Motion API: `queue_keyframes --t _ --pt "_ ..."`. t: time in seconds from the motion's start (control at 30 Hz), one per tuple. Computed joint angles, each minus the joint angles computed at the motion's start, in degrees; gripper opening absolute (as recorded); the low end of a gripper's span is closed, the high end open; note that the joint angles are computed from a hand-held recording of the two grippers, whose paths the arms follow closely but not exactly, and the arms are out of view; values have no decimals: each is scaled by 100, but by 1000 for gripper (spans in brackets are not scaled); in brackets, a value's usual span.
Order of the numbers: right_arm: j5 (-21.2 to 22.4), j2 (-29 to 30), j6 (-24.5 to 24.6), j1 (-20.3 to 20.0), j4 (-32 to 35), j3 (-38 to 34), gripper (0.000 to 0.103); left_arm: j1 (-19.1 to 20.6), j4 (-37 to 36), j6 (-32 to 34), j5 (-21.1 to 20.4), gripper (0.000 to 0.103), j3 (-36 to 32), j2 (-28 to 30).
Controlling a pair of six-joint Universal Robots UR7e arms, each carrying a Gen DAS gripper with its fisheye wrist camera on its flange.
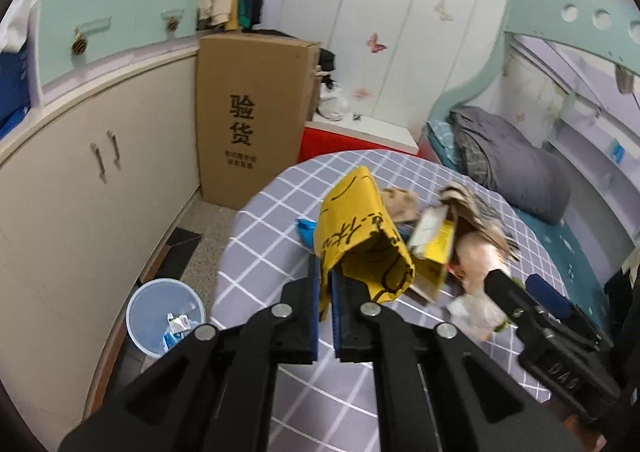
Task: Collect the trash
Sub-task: 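Grasp the yellow paper cup with the left tool while the right tool grasps the yellow box, then carry both items to the wastebasket and open both tools to drop them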
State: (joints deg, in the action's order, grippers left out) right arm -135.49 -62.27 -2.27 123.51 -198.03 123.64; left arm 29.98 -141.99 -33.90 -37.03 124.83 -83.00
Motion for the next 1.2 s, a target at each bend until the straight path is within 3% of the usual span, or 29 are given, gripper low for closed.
queue_keyframes --t 0.1,0.17,0.23,0.3,0.43,0.47,0.6,0.77,0.87,1.07,1.2 --pt "-307 365 -145 62 626 -392 86 177 -40 40 -34 5 3 -51" --pt "-768 722 -316 92 1008 -708 85 307 -59 70 -90 5 -8 -55" --pt "-1163 1004 -468 75 1155 -931 75 425 -105 108 -178 5 5 -82" --pt "-1724 1334 -708 41 1158 -1203 56 516 -155 155 -242 5 8 -85" --pt "-1925 1461 -760 -66 1113 -1382 43 675 -251 314 -346 5 -17 -92" --pt "-1895 1437 -735 -103 1095 -1392 28 706 -278 351 -371 5 -26 -89" --pt "-1551 1329 -884 -134 818 -1349 10 805 -374 444 -446 5 -8 -180" --pt "-881 1072 -874 35 398 -1047 5 868 -389 445 -455 5 65 -414" --pt "-743 1075 -979 289 20 -975 4 888 -381 408 -464 5 154 -649" --pt "305 978 -612 528 378 -950 4 945 -365 338 -413 5 305 -1167" --pt "752 1345 -573 656 698 -1259 4 1030 -120 239 -253 5 400 -1609"
